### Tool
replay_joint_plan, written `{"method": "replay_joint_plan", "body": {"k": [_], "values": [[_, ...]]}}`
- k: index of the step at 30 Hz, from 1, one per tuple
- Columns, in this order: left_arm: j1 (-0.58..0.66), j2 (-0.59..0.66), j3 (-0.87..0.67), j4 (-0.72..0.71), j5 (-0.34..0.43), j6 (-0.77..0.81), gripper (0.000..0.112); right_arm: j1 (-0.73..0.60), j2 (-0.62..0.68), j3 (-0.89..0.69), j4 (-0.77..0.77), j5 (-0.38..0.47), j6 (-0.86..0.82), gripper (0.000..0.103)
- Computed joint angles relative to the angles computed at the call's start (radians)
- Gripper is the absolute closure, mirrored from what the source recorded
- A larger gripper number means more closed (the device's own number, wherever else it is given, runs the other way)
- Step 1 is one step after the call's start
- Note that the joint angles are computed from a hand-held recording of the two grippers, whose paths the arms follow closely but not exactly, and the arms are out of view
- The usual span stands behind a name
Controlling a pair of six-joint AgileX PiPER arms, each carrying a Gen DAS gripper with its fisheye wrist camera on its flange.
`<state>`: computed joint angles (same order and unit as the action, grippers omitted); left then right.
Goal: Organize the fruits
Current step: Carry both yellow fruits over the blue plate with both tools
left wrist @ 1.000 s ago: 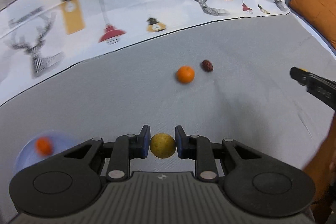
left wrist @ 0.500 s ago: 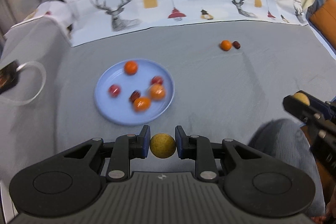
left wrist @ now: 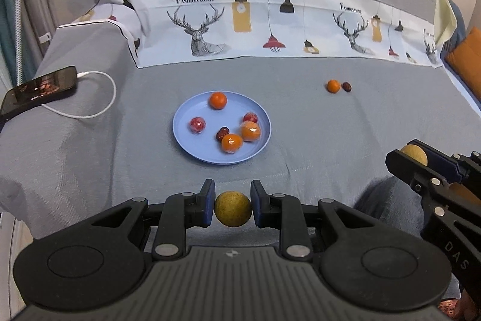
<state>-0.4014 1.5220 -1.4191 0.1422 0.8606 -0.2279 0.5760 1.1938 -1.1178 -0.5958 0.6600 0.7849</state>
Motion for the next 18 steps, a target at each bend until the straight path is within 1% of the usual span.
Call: {"method": "replay_joint_plan", "body": {"k": [8, 18], "values": [[0.03, -0.029, 0.02, -0.03, -0.009, 0.016, 0.085, 0.051, -0.003, -0.01, -0.057, 0.04, 0.049, 0.076], [0.031, -0.029, 0.024, -0.032, -0.014, 0.011, 0.084, 0.062, 0.001, -0.011, -0.071, 0.048, 0.063, 0.076]]}}
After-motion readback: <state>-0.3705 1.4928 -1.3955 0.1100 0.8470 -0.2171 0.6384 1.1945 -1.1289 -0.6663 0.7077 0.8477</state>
